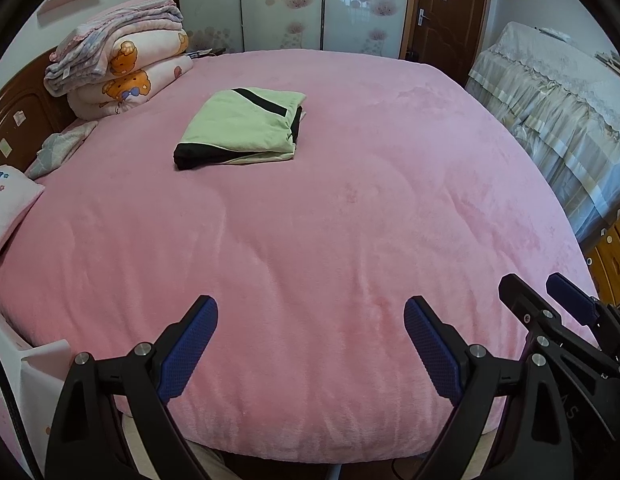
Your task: Fold large clothes
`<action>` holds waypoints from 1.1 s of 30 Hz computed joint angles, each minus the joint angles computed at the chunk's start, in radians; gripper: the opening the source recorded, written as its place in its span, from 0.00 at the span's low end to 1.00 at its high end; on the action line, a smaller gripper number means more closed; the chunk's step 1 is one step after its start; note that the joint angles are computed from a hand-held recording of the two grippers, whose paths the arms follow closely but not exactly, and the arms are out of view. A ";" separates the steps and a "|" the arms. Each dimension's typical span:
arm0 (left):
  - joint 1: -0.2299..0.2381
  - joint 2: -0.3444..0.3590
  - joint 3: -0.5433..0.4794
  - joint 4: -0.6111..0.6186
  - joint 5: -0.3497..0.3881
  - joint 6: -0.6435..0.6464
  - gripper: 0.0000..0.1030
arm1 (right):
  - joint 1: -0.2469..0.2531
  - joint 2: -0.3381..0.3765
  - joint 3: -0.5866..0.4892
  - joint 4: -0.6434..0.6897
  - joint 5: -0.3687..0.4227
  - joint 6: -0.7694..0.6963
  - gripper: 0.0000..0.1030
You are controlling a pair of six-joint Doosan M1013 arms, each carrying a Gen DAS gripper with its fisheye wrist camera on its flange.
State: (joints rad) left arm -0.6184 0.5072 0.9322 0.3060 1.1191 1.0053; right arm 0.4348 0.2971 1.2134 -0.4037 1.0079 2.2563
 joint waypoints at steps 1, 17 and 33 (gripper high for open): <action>0.000 0.001 -0.002 0.000 0.001 0.001 0.90 | 0.000 0.000 0.000 -0.002 0.000 0.002 0.58; 0.003 0.015 -0.020 -0.008 0.011 0.011 0.89 | 0.001 0.006 -0.002 -0.020 0.004 0.007 0.58; 0.003 0.020 -0.025 -0.013 0.023 0.017 0.89 | -0.001 0.007 -0.003 -0.016 0.008 0.003 0.58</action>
State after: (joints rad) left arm -0.6152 0.5273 0.9071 0.2935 1.1418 1.0226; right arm 0.4337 0.3044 1.2099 -0.4193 1.0158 2.2595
